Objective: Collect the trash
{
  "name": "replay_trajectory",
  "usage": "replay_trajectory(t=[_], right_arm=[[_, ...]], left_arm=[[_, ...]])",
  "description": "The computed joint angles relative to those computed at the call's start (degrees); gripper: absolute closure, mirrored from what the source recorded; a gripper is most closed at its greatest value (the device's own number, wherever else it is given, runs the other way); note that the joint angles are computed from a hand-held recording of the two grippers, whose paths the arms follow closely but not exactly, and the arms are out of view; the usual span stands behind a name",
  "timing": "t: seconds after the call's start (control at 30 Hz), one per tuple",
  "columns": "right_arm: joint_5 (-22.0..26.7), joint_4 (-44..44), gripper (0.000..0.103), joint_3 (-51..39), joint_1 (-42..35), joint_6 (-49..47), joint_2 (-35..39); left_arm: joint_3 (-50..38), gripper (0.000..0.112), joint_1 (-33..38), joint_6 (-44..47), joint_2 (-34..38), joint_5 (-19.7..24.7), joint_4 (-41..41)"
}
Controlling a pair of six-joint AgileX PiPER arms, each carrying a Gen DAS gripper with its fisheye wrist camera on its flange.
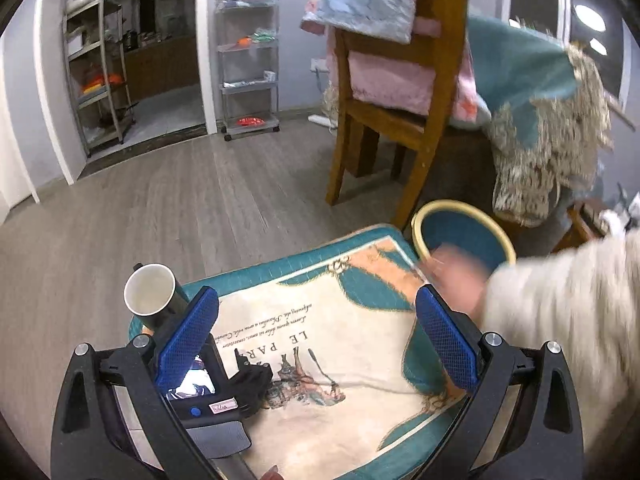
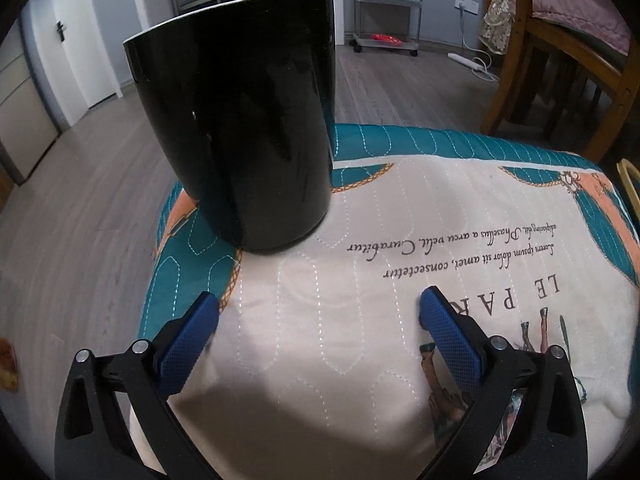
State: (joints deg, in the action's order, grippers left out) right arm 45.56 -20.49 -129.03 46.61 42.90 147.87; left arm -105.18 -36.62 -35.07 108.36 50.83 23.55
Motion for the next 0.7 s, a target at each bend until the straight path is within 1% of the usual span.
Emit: replay_trajectory(t=[0.07, 0.17, 0.37, 0.47, 0.53, 0.57, 0.6, 0.7], right_arm=[[1.67, 0.62, 0.004, -3.57, 0.02, -0.89, 1.83], [1.67, 0.61, 0.004, -3.52, 0.04, -0.86, 1.78], [1.46, 0.59, 0.004, -3.09, -0.03, -0.87, 1.57], [1.25, 0.08, 0.004, -2.07, 0.41, -0.09, 0.88], [2.14, 0.93, 0.004, -4.57, -0.18, -1.46, 2.26], [2.01, 0.86, 0.004, -4.14, -0.04, -1.21, 1.99], [2.12, 1.53, 0.004, -5.56, -0.85, -2.46, 3.00], [2.05, 1.23, 0.004, -5.04, -0.55, -1.98, 2.70]], left_arm=[[-1.42, 0.015, 0.04, 1.18, 1.20, 0.31, -1.53], [-5.23, 0.015, 0.17, 3.54, 3.81, 1.75, -4.34], [-11.74, 0.015, -0.34, 5.59, 8.14, 4.46, -5.71], [-12.30, 0.015, -0.87, 6.39, 8.29, 4.00, -5.59], [-12.38, 0.015, -1.10, 6.59, 7.99, 3.83, -5.59], [-12.33, 0.015, -1.13, 6.60, 7.77, 3.65, -5.83], [-12.00, 0.015, -1.11, 6.53, 7.35, 3.26, -6.18], [-10.13, 0.015, -1.00, 6.06, 5.61, 1.54, -6.85]])
